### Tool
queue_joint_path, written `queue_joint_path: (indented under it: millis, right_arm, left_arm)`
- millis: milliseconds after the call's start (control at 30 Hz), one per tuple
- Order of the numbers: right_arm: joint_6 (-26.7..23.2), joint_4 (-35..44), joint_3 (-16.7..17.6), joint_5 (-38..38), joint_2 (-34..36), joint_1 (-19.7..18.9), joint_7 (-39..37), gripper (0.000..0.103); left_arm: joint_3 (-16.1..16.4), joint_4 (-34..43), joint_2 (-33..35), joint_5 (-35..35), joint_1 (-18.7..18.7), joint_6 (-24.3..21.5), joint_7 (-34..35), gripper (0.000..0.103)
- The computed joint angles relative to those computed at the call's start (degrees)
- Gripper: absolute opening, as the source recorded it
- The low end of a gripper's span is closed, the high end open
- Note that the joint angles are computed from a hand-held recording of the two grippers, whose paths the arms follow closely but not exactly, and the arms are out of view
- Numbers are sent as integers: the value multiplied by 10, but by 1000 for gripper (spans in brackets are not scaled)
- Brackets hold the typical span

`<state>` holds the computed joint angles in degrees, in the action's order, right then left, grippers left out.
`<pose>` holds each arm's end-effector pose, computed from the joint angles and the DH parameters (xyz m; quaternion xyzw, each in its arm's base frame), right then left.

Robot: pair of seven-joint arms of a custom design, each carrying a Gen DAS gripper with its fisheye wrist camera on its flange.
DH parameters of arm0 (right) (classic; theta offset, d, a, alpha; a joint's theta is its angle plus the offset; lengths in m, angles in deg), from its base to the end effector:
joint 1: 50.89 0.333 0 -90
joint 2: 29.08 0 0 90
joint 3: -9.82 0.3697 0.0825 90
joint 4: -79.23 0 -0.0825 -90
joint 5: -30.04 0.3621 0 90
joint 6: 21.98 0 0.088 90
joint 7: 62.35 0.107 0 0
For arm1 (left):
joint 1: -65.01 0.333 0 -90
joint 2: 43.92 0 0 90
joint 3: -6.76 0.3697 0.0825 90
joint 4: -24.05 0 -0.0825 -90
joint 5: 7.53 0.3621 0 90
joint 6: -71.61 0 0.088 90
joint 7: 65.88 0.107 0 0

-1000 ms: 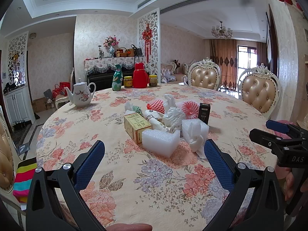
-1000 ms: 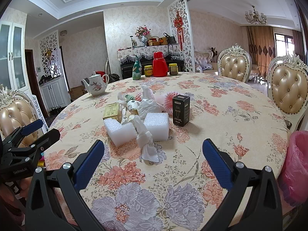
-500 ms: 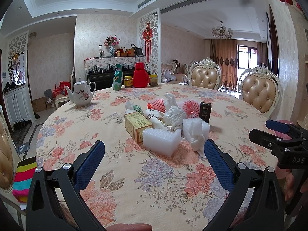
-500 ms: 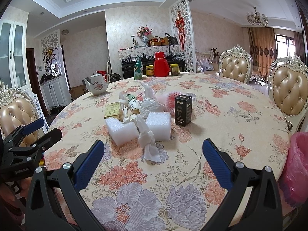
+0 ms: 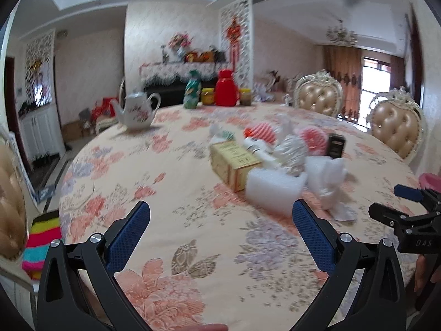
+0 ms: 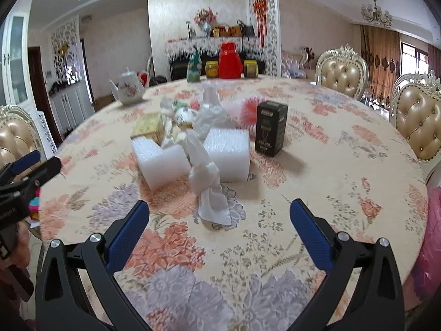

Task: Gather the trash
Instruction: 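Grasp the white tissue with the right tool while the left tool grasps the foam block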

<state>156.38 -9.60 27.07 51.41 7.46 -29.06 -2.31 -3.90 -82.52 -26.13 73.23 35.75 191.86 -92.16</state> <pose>0.6483 0.4038 0.4490 -0.8018 0.3781 -0.1658 0.4320 0.5281 -0.3644 0.4442 -0.7319 0.4320 -0.2726 0.4510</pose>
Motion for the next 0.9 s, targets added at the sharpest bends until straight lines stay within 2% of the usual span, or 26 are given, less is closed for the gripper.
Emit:
queue_joint_path:
  millis: [67, 133, 167, 233, 300, 433, 467, 533, 567, 600, 667, 733, 900]
  right_arm:
    - [-40, 45, -47, -13, 20, 35, 29, 99]
    - [-64, 81, -73, -26, 39, 56, 49, 97]
    - [-85, 112, -94, -37, 53, 71, 67, 93]
    - [-120, 159, -106, -51, 78, 81, 86, 90]
    - [-165, 219, -121, -69, 107, 92, 109, 83]
    - [-262, 338, -136, -100, 166, 103, 150, 63]
    - [-290, 374, -131, -103, 184, 100, 154, 56]
    - [-317, 407, -111, -96, 201, 89, 142, 33]
    - [-320, 409, -96, -86, 203, 80, 126, 27]
    - [-308, 396, -95, -82, 196, 78, 120, 26]
    - [-266, 350, -93, -71, 175, 72, 112, 24]
    - [-249, 317, -79, -54, 157, 56, 95, 24]
    - [-199, 226, -50, -12, 110, 20, 49, 24]
  left_arm:
    - [3, -2, 1, -11, 8, 6, 1, 97]
    - [5, -1, 4, -26, 15, 10, 5, 97]
    - [6, -5, 2, -29, 22, 27, 6, 97]
    - [9, -11, -1, -31, 36, 62, 5, 97]
    - [12, -6, 2, -41, 38, 61, 9, 97]
    - [17, 3, 9, -60, 52, 93, 29, 97]
    - [19, 7, 12, -63, 53, 97, 32, 97]
    - [22, 16, 18, -65, 56, 115, 40, 97]
    - [24, 20, 21, -65, 57, 125, 40, 97]
    - [25, 25, 25, -66, 58, 135, 42, 97]
    - [28, 44, 37, -74, 60, 160, 52, 97]
    - [32, 71, 56, -85, 59, 180, 66, 97]
    - [50, 157, 114, -134, 42, 191, 120, 97]
